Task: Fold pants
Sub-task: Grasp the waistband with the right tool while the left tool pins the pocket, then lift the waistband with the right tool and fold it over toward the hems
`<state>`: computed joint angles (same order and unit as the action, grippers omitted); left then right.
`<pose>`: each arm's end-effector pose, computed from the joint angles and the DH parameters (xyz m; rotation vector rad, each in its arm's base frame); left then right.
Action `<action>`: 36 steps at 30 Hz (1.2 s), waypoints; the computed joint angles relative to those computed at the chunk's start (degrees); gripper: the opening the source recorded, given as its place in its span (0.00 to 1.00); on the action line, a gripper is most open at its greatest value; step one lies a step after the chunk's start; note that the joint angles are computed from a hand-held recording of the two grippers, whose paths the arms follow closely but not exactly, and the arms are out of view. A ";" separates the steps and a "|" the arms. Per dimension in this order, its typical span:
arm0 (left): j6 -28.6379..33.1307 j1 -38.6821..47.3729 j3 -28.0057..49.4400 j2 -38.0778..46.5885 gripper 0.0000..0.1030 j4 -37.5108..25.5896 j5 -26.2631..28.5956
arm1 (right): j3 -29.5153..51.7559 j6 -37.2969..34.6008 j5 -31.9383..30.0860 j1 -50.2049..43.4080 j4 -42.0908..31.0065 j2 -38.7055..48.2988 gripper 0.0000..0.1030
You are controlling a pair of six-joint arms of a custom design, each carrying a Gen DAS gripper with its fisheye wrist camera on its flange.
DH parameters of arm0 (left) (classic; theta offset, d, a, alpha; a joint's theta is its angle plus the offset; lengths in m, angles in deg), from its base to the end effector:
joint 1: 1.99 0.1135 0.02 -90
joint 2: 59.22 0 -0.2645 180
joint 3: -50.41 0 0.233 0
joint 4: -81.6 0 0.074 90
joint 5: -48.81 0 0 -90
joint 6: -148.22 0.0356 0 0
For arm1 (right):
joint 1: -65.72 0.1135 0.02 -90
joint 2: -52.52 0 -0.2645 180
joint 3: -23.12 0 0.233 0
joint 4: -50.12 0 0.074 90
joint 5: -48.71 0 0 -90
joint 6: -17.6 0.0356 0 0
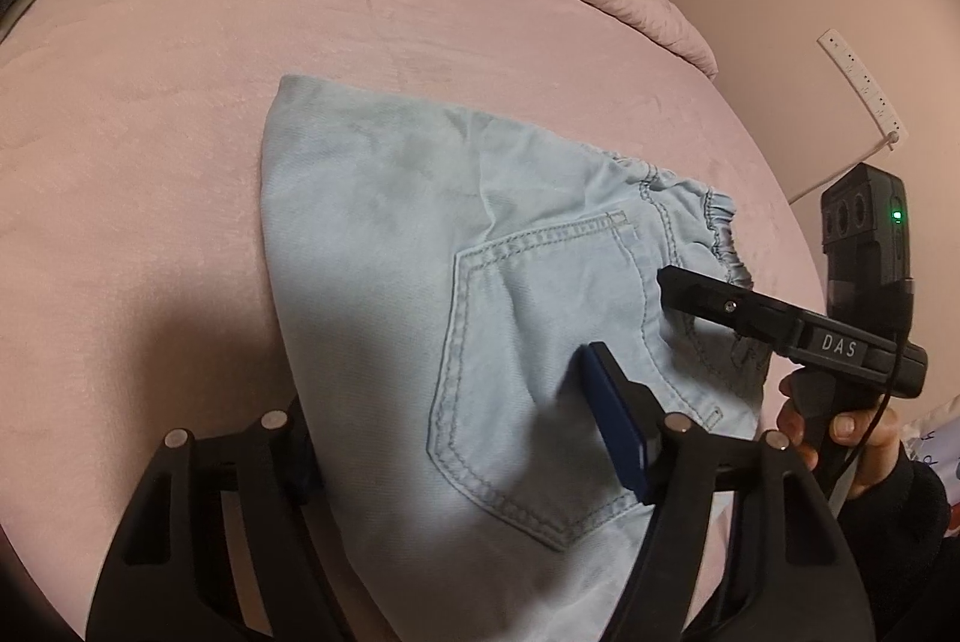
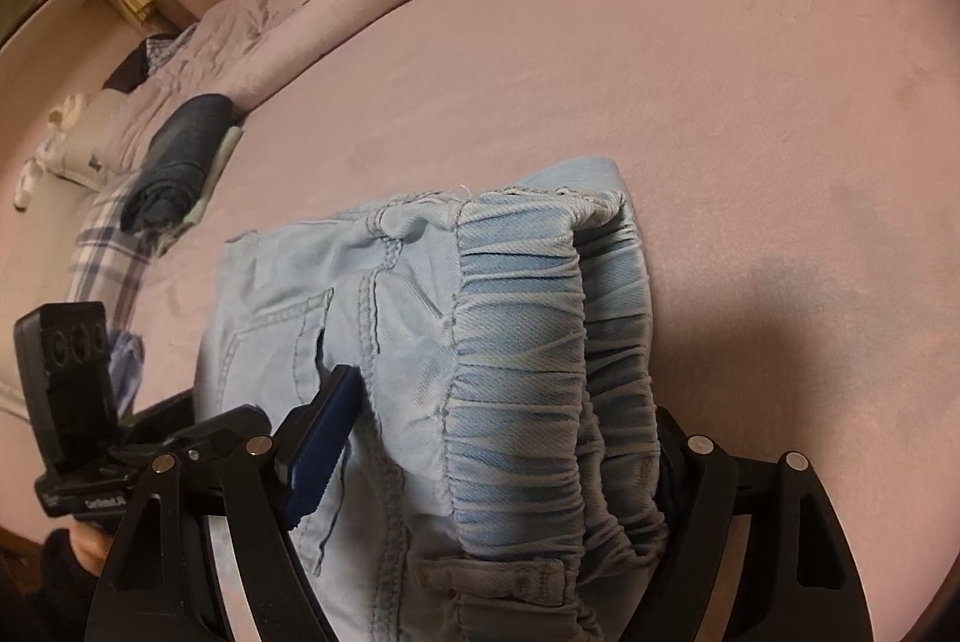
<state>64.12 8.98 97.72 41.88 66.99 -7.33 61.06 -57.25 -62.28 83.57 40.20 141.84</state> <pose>0.2460 0.0275 0.0888 0.0358 2.6041 -0.7101 0.1996 0.0777 0.1019 -0.1906 2.6829 0.6724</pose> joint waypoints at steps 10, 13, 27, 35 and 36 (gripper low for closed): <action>-0.86 -1.41 -0.08 -0.63 0.66 0.29 -3.43 | -0.10 2.79 11.02 7.08 -1.50 -2.90 0.69; -1.69 -2.04 -0.07 -0.79 0.66 0.45 -4.25 | 0.23 3.21 14.18 9.24 -2.09 -3.40 0.67; -4.27 -3.04 -2.12 -4.59 0.50 1.19 -6.07 | -0.28 6.13 27.16 18.27 -4.72 -9.43 0.51; -4.85 -2.60 -2.56 -6.84 0.40 0.41 -5.30 | -0.79 8.13 30.84 22.22 -4.72 -11.90 0.47; -4.91 -2.47 -2.62 -7.18 0.39 0.25 -5.22 | -0.47 8.31 31.12 22.59 -4.51 -11.43 0.46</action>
